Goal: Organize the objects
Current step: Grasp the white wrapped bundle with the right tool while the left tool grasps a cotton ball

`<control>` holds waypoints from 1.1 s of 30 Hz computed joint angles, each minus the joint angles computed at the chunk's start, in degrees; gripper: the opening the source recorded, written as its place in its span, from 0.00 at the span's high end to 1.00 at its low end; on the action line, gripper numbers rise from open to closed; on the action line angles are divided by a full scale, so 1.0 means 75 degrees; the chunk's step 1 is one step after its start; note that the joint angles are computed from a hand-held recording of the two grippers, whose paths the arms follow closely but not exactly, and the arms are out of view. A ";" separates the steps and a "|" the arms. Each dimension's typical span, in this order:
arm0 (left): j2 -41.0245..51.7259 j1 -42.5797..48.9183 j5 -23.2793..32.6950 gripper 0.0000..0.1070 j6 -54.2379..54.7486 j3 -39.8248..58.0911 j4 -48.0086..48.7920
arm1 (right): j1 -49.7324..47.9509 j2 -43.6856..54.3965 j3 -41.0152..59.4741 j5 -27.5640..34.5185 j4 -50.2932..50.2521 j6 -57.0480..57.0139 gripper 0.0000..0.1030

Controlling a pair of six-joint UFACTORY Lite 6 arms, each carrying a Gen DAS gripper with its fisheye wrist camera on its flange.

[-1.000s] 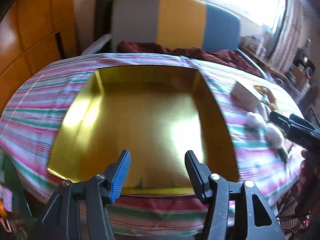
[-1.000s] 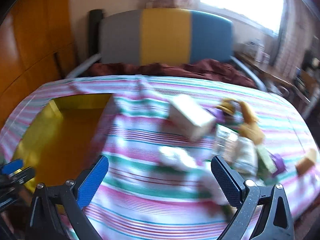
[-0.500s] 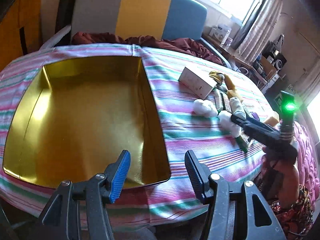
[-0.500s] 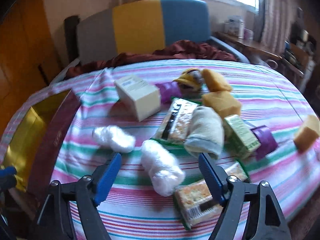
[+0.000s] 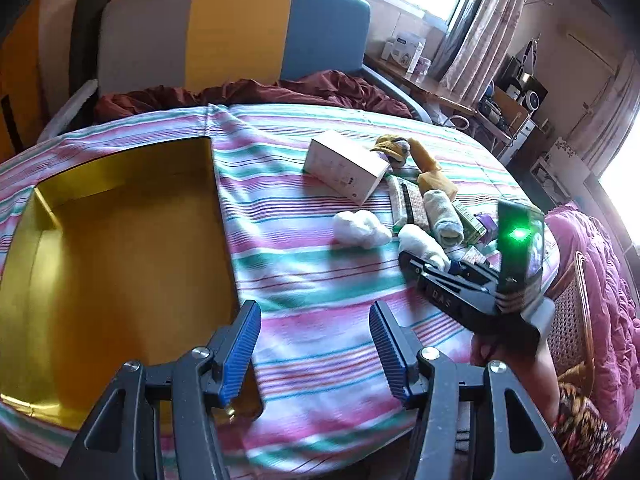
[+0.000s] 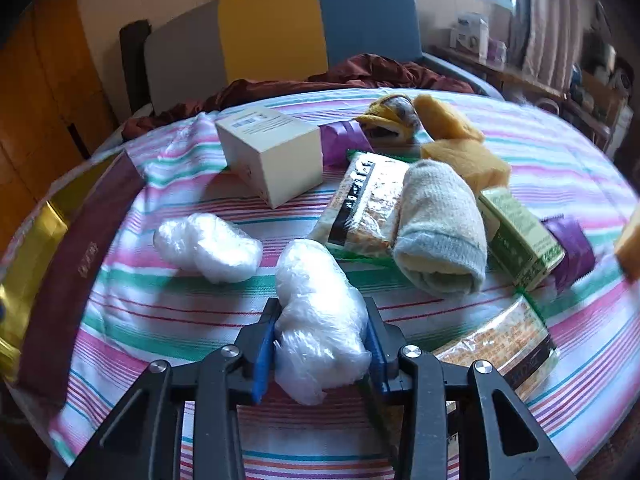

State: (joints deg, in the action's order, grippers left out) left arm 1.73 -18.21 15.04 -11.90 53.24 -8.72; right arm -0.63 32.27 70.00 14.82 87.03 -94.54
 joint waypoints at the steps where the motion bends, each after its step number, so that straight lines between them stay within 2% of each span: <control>1: 0.0223 -0.0046 0.0016 0.45 -0.0004 0.0197 -0.0021 | -0.0058 0.0016 0.0024 0.0100 -0.0087 0.0171 0.62; 5: 0.1097 -0.0100 -0.0002 0.36 0.1060 0.1077 -0.1063 | -0.0098 -0.0131 -0.0056 -0.0019 -0.0788 0.0920 0.63; 7: 0.1685 -0.0097 0.0077 0.33 0.1649 0.1737 -0.1609 | -0.0086 -0.0214 -0.0179 -0.0125 -0.0676 0.0715 0.63; 9: 0.2311 -0.0135 0.0142 0.30 0.1448 0.2424 -0.1387 | -0.0130 -0.0259 -0.0305 -0.0104 -0.0217 0.0198 0.63; 15: 0.4479 -0.0258 0.0735 0.30 0.0911 0.4836 -0.0694 | -0.0203 -0.0298 -0.0440 -0.0002 0.0522 -0.0491 0.63; 21: 0.5992 -0.0196 0.1146 0.30 0.1214 0.6434 -0.1211 | -0.0259 -0.0288 -0.0479 0.0115 0.0885 -0.0746 0.63; 26: 0.6386 -0.0280 0.1153 0.34 0.0388 0.6717 -0.0481 | -0.0265 -0.0281 -0.0490 0.0137 0.0984 -0.0842 0.63; 27: 0.6441 -0.0242 0.1184 0.40 0.0500 0.6753 -0.0641 | -0.0254 -0.0289 -0.0507 0.0121 0.1058 -0.0921 0.63; 29: 0.6310 -0.0204 0.0926 0.44 0.0498 0.6475 -0.0688 | -0.0237 -0.0297 -0.0526 0.0099 0.1161 -0.1015 0.63; 33: 0.6011 -0.0033 0.0751 0.52 0.1344 0.5995 -0.1611 | -0.0170 -0.0315 -0.0562 -0.0006 0.1470 -0.1314 0.63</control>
State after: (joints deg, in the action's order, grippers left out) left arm 46.81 -18.46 20.67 -1.82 98.20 -20.80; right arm -1.90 29.91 65.79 14.78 98.06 -104.39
